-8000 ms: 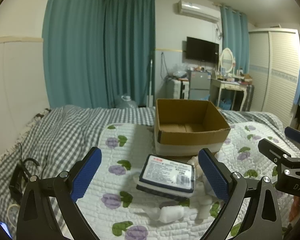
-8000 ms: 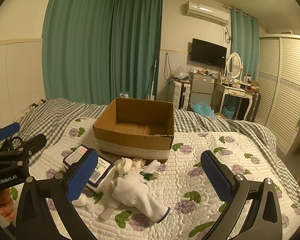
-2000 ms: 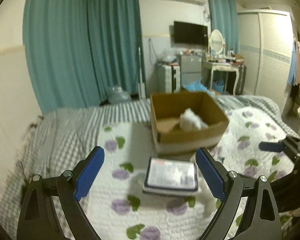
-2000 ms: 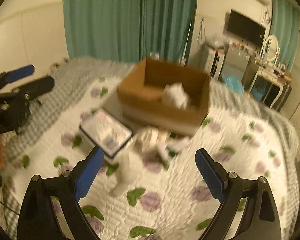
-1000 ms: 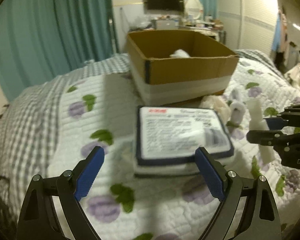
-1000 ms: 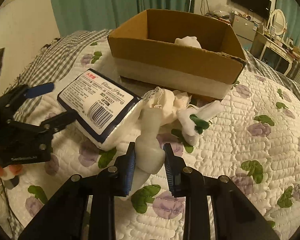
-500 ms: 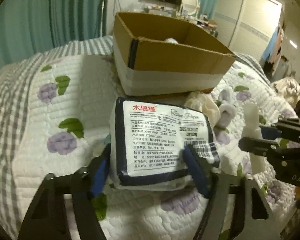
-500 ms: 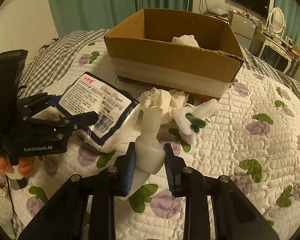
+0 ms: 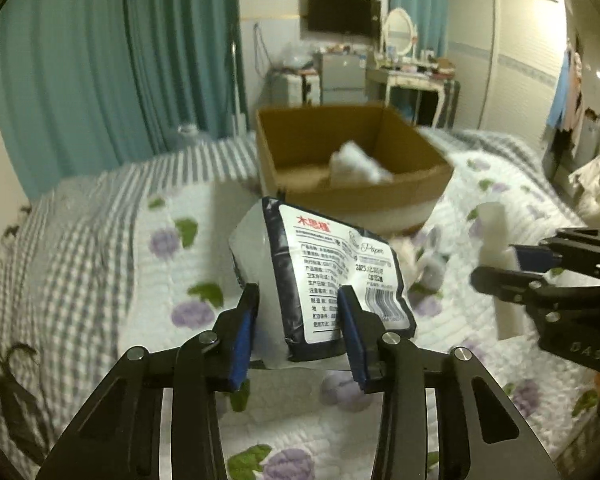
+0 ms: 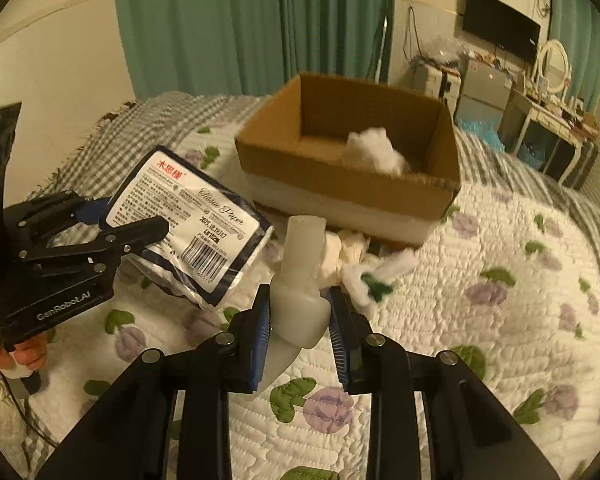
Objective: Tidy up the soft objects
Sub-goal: 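Lower the packet and sock into the box and open both grippers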
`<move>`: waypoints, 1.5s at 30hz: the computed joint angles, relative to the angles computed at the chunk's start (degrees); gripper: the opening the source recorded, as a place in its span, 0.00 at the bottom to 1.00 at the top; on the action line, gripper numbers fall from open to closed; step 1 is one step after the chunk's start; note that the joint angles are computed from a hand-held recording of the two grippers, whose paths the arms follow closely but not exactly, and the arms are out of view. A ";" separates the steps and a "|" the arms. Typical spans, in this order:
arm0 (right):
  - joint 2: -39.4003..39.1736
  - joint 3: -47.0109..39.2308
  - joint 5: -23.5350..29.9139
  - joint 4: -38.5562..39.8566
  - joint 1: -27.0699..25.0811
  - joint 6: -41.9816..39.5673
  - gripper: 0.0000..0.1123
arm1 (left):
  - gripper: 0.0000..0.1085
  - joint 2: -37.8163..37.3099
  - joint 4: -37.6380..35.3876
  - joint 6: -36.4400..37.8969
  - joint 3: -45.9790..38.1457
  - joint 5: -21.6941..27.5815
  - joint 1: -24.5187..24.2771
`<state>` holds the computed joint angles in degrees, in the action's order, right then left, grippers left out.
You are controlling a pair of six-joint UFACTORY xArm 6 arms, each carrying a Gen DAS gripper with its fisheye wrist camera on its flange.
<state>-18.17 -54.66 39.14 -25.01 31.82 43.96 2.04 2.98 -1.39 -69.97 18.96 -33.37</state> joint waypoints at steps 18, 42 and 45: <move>8.09 -22.07 1.37 -0.31 -9.12 -14.90 0.24 | 0.36 19.76 10.98 -8.82 -35.08 8.08 -1.88; 27.07 -29.04 -10.98 8.42 -21.22 -21.08 0.69 | 0.78 53.50 14.39 -10.95 -79.84 24.14 -2.99; 24.57 -27.63 -11.82 10.06 -21.40 -20.80 0.69 | 0.78 46.03 18.76 -13.72 -68.54 20.05 -2.85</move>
<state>6.39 -82.29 27.33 -14.95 10.41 23.16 48.07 21.75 -15.10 -138.51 39.02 -36.22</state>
